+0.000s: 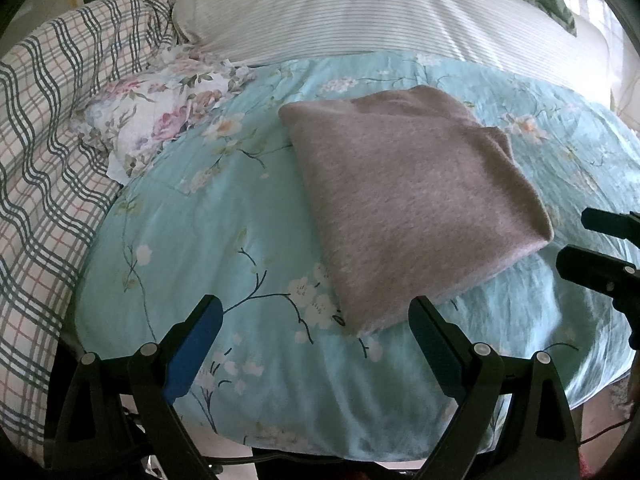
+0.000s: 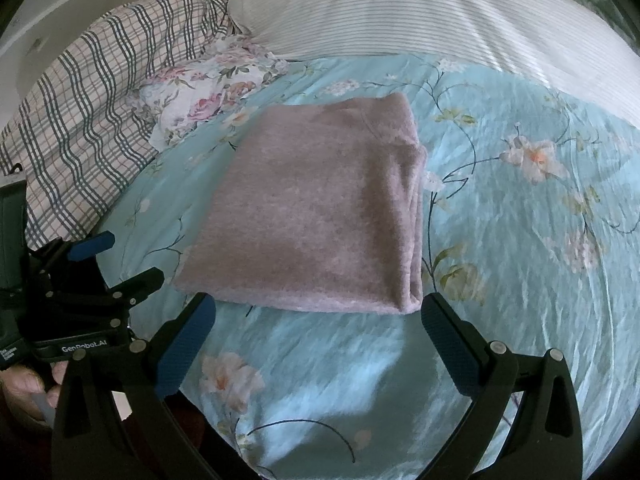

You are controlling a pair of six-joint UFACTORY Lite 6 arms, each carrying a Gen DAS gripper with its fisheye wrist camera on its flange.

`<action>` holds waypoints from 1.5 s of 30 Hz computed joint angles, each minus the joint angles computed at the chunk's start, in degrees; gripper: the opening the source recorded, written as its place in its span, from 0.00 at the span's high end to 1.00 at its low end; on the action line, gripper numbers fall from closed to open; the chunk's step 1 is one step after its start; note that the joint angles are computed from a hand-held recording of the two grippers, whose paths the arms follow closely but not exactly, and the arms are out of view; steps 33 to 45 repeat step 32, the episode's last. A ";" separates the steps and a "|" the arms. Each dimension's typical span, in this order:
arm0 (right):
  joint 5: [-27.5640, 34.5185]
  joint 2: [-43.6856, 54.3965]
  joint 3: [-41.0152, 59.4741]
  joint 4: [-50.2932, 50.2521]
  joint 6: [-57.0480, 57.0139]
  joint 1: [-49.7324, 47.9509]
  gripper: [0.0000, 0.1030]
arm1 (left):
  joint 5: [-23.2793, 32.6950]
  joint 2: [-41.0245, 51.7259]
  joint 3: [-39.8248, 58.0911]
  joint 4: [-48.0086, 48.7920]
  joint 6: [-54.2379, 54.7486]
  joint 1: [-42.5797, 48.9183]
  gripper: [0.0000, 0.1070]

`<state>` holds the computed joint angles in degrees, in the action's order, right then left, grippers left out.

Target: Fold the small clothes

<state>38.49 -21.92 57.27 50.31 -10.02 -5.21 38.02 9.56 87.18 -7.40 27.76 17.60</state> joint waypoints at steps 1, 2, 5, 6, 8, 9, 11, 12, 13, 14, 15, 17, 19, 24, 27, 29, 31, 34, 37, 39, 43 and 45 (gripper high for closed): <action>-0.02 0.25 0.22 -0.07 -0.27 -0.18 0.01 | 0.20 0.39 0.56 -0.18 0.14 -0.02 0.12; -0.06 0.47 0.39 -0.04 -0.56 -0.36 0.01 | 0.41 0.80 1.16 -0.13 -0.12 -0.19 0.12; 1.25 2.75 1.39 1.72 -4.55 -2.92 0.01 | 2.47 3.87 5.26 -1.95 0.93 0.28 0.12; 1.57 4.15 2.11 2.31 -5.93 -3.77 0.01 | 3.44 5.31 7.12 -2.57 1.07 0.37 0.12; 2.28 6.21 3.31 2.91 -7.59 -5.08 0.01 | 4.76 7.44 10.03 -3.29 1.12 0.45 0.12; 2.64 7.48 4.13 3.55 -8.92 -5.94 0.01 | 5.00 8.34 11.36 -3.51 1.16 0.37 0.12; 3.22 8.99 5.31 3.96 -10.08 -6.88 0.01 | 4.50 9.59 13.30 -2.21 -0.02 -0.26 0.12; 3.55 10.15 6.39 4.32 -10.72 -7.28 0.01 | 4.40 10.32 14.45 -1.69 -0.49 -0.57 0.12; 3.84 10.73 6.81 4.87 -11.58 -7.70 0.01 | 4.64 11.11 15.68 -1.24 -1.04 -0.83 0.12; 4.05 11.35 7.29 5.14 -12.11 -7.97 0.01 | 4.91 11.86 16.81 -0.89 -1.48 -1.05 0.12; 4.11 12.26 8.19 5.11 -12.26 -8.05 0.01 | 5.12 12.53 17.79 -0.60 -1.82 -1.28 0.12; 4.28 13.11 8.69 5.84 -13.26 -8.39 0.01 | 5.43 13.79 19.49 -0.09 -2.20 -1.54 0.12; 4.43 14.10 9.50 6.35 -13.67 -8.45 0.01 | 5.88 14.85 20.93 0.43 -2.60 -1.87 0.12; 4.49 15.19 10.40 6.88 -14.05 -8.39 0.01 | 7.44 17.67 25.26 1.18 -3.32 -2.22 0.12; 4.72 16.07 11.24 7.18 -14.52 -8.75 0.01 | 7.77 19.05 27.46 1.89 -4.35 -2.45 0.12; 4.82 16.52 11.67 7.27 -14.75 -8.90 0.01 | 7.97 19.72 28.49 2.48 -5.21 -2.60 0.12; 4.90 16.93 12.03 7.44 -14.74 -8.90 0.01 | 7.92 20.06 28.88 2.95 -5.77 -2.71 0.12; 5.10 16.95 11.95 7.60 -15.01 -9.11 0.01 | 7.89 20.02 28.78 3.11 -5.93 -2.84 0.12; 5.10 16.95 11.95 7.60 -15.01 -9.11 0.01 | 7.89 20.02 28.78 3.11 -5.93 -2.84 0.12; 5.10 16.95 11.95 7.60 -15.01 -9.11 0.01 | 7.89 20.02 28.78 3.11 -5.93 -2.84 0.12; 5.10 16.95 11.95 7.60 -15.01 -9.11 0.01 | 7.89 20.02 28.78 3.11 -5.93 -2.84 0.12; 5.10 16.95 11.95 7.60 -15.01 -9.11 0.01 | 7.89 20.02 28.78 3.11 -5.93 -2.84 0.12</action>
